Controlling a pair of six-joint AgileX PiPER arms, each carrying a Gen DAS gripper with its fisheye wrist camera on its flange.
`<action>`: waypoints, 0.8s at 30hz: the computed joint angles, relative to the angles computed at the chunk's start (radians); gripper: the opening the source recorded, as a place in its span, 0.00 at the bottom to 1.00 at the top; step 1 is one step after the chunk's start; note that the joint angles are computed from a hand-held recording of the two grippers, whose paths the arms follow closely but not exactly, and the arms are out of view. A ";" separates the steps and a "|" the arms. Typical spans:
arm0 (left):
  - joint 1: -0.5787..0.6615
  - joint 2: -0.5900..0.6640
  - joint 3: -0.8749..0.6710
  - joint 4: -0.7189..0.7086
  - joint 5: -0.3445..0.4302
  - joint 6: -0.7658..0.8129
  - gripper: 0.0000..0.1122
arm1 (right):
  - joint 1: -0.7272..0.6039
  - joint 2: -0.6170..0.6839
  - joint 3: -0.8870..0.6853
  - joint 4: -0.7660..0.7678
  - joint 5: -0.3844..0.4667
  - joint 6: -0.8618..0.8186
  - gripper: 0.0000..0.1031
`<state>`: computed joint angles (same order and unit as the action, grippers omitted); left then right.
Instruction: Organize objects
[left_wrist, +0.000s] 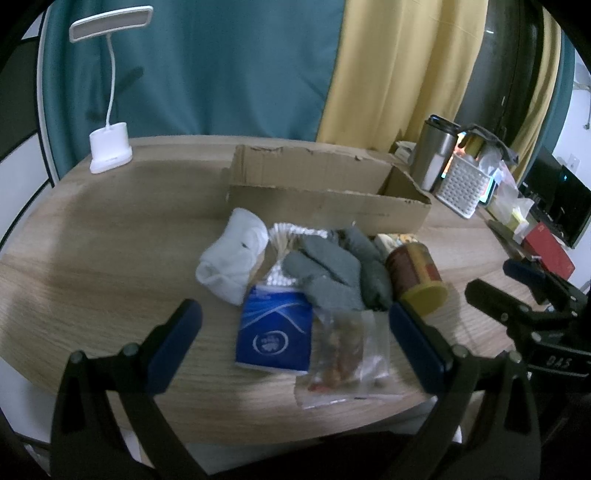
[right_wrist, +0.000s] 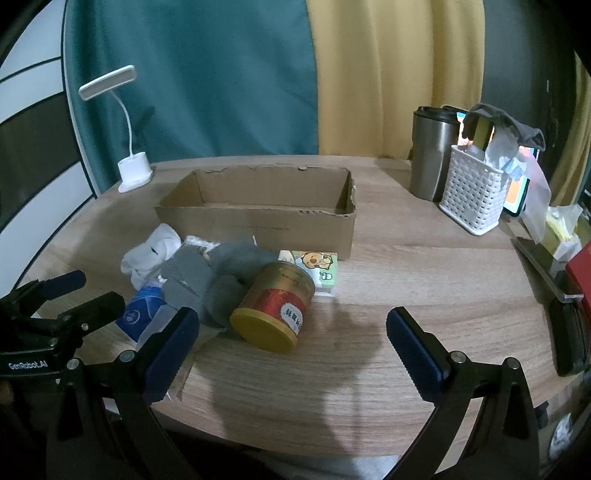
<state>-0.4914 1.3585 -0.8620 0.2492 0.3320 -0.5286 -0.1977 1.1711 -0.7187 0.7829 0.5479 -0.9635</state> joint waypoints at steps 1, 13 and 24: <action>-0.001 -0.002 0.002 0.002 0.000 -0.002 0.91 | 0.000 0.000 -0.001 0.001 0.001 -0.002 1.00; -0.003 -0.003 0.007 0.008 -0.002 -0.010 0.91 | 0.008 -0.008 0.000 -0.006 0.002 0.007 1.00; -0.008 0.000 0.003 0.014 0.007 -0.014 0.91 | 0.001 -0.009 0.005 -0.002 0.006 0.004 1.00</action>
